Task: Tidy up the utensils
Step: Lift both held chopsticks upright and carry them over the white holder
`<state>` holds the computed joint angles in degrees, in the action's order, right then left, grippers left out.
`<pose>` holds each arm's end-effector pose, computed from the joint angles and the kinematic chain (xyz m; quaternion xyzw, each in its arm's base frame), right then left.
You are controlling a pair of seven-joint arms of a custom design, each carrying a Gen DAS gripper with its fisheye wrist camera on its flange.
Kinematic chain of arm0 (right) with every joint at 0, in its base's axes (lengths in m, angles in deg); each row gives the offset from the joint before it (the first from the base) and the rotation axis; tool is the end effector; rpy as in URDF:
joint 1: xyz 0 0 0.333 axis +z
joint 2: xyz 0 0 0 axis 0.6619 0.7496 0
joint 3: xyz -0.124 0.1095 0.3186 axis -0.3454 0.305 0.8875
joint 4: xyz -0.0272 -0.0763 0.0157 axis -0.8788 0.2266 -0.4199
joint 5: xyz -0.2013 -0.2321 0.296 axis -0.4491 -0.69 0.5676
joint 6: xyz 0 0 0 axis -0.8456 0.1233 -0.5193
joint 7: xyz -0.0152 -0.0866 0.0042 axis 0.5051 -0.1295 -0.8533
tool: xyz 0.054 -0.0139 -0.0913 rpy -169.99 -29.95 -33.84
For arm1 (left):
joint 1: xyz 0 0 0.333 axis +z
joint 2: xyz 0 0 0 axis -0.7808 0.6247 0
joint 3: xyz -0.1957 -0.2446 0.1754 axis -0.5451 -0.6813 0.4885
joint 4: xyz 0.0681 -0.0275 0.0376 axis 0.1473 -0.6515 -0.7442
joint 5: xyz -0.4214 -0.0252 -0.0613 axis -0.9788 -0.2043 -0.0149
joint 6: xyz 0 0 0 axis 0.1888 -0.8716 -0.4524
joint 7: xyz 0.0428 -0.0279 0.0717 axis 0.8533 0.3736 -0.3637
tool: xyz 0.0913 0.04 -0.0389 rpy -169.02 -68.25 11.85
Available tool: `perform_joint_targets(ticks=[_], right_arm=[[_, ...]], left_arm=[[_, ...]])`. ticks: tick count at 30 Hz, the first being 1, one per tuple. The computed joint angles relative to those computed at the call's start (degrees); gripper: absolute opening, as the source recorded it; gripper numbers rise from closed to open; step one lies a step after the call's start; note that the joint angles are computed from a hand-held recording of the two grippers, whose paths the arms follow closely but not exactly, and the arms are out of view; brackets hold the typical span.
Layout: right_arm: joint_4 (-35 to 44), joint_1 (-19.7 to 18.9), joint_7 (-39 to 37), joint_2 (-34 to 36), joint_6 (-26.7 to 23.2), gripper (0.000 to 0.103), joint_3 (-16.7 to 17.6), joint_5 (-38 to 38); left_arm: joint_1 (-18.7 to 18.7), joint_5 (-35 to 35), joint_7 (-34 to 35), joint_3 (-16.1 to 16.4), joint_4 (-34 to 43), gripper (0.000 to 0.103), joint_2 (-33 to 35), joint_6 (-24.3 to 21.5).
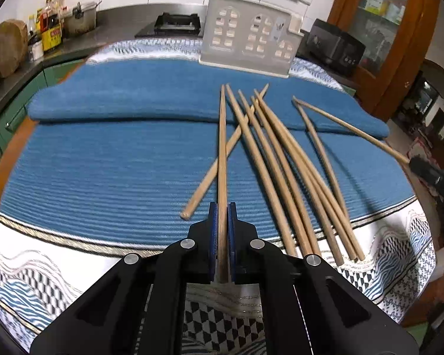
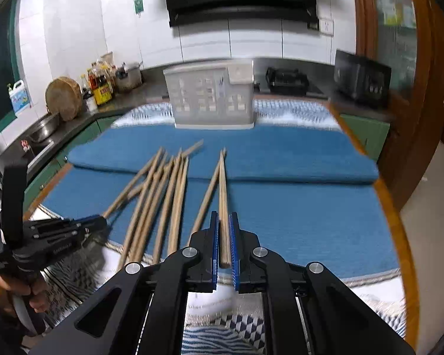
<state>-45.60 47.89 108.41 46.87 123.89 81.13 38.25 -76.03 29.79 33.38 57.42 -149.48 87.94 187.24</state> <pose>0.6754 0.1893 0.4234 -0.7575 0.4989 -0.1904 0.3755 0.6478 -0.3552 0.3652 -0.7220 0.5922 -0.2970 0.1995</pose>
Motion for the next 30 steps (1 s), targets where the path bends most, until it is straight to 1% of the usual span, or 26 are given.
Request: perform_joint_targets(ticks=[2,6,7,9,14,17,21,25,29,30], right_arm=[[1.01,-1.13,-1.85,-0.35,-0.07,0.007,1.26,1.09],[3.15,-1.28,-3.89,-0.7,-0.45,0.007,1.56,2.32],[3.94,-1.95,-5.16,-0.77,-0.99,0.007,2.27,3.51],[5.14,-1.85,-6.39,-0.74,-1.96,0.007,2.08,4.71],[7.38,-0.42,-7.57,-0.78,-4.78,0.007,0.24,6.25],[9.04,0.04,-8.45,-0.63,-6.92,0.007,-0.54,7.21],[12.29,1.39,-7.88,0.01,-9.79,0.007,-2.24,5.91],[17.21,2.65,-6.03,1.65,-11.94,0.007,-3.86,2.69],[24.71,4.18,0.2,5.39,-15.09,0.007,-6.26,-4.05],[26.95,4.4,1.98,6.59,-16.06,0.007,-6.68,-5.64]], left_arm=[[-0.43,1.37,-1.17,0.83,-0.64,0.005,-0.86,0.43],[-1.7,7.48,-6.71,2.99,-1.87,0.005,-3.02,1.02],[-1.55,8.83,-7.88,2.97,-2.22,0.005,-3.47,1.04],[-1.26,11.84,-10.58,2.96,-2.64,0.005,-4.36,0.86],[0.11,19.31,-16.49,2.02,-2.64,0.005,-5.89,0.69],[1.24,23.23,-18.56,0.99,-2.14,0.005,-6.67,0.23],[3.3,25.11,-18.26,-0.63,-0.9,0.005,-6.86,0.49],[4.79,24.6,-16.06,-1.33,0.6,0.005,-6.66,1.33],[6.32,20.22,-9.75,-1.78,3.16,0.005,-5.55,2.75],[6.88,17.97,-6.74,-2.12,4.23,0.005,-5.02,2.96]])
